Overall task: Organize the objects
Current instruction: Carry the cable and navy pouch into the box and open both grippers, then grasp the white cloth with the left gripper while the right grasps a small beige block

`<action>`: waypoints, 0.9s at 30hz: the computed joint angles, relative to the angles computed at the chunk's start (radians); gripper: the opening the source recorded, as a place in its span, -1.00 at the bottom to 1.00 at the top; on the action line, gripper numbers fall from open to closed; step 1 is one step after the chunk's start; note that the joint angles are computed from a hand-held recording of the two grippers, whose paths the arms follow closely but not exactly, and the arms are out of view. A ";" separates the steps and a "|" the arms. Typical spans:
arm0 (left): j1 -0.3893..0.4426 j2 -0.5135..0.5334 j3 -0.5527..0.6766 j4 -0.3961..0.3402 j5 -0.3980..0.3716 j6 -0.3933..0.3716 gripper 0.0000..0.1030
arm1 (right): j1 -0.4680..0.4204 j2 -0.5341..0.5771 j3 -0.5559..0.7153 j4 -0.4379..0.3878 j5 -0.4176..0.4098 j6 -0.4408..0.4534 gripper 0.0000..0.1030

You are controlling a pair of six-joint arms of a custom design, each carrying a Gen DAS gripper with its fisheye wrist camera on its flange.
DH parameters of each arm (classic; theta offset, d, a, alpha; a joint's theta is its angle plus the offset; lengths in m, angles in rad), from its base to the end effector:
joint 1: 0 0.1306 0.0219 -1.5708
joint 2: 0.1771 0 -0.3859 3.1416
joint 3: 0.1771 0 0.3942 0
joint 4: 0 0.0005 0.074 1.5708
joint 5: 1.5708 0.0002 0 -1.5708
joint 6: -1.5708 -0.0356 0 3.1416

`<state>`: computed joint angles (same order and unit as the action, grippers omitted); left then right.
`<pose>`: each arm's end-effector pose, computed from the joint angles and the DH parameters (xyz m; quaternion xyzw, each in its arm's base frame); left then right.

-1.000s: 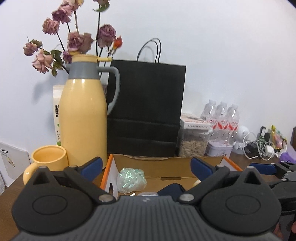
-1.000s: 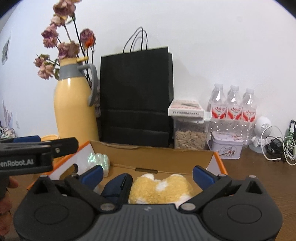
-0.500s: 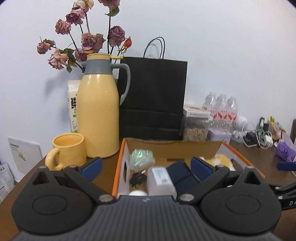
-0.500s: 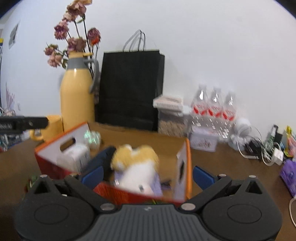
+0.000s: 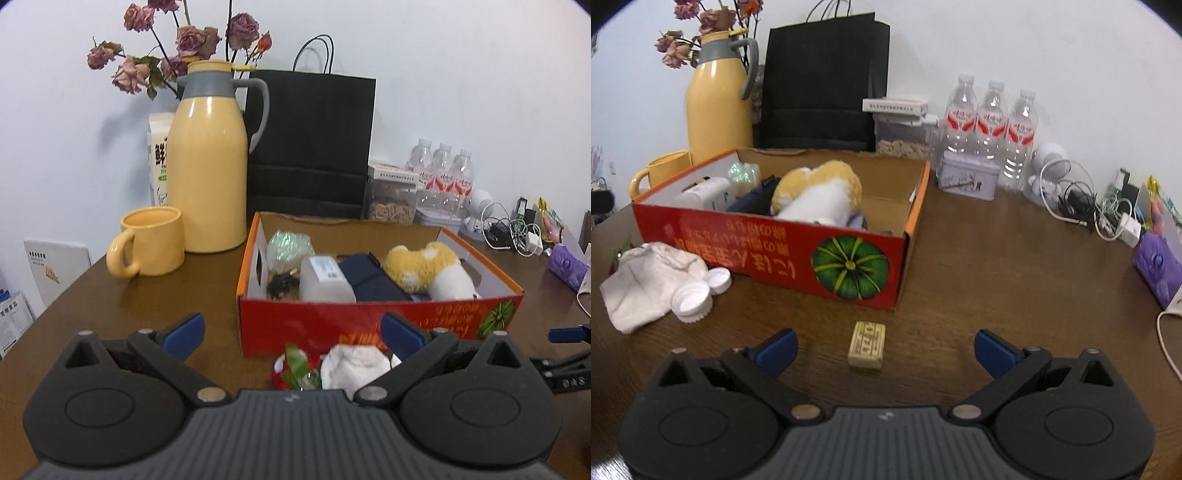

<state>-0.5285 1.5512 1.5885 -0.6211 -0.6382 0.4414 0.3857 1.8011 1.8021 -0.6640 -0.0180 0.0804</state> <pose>0.4956 -0.2654 0.4697 -0.1121 0.8419 0.0347 0.5267 0.6071 0.2466 0.4177 -0.2114 0.8735 0.0747 0.4321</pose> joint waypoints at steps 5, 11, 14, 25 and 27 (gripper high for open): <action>-0.013 -0.006 -0.014 -0.030 -0.011 0.028 1.00 | 0.006 0.031 0.030 -0.019 -0.019 -0.010 0.34; -0.025 -0.007 -0.026 -0.048 -0.004 0.044 1.00 | 0.012 0.045 0.042 -0.018 -0.019 -0.030 -0.09; -0.030 -0.004 -0.029 -0.051 -0.002 0.048 1.00 | 0.012 0.043 0.035 -0.006 -0.032 -0.041 -0.39; -0.054 0.008 -0.034 -0.024 -0.007 0.003 1.00 | 0.021 0.018 -0.020 0.067 -0.014 -0.037 -0.62; -0.058 0.013 -0.032 -0.012 -0.002 -0.029 1.00 | 0.023 0.003 -0.045 0.104 -0.016 -0.036 -0.62</action>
<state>-0.5868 1.5643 1.5563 -0.6330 -0.6401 0.4129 0.4088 1.8042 1.7568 -0.5598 -0.0341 0.0439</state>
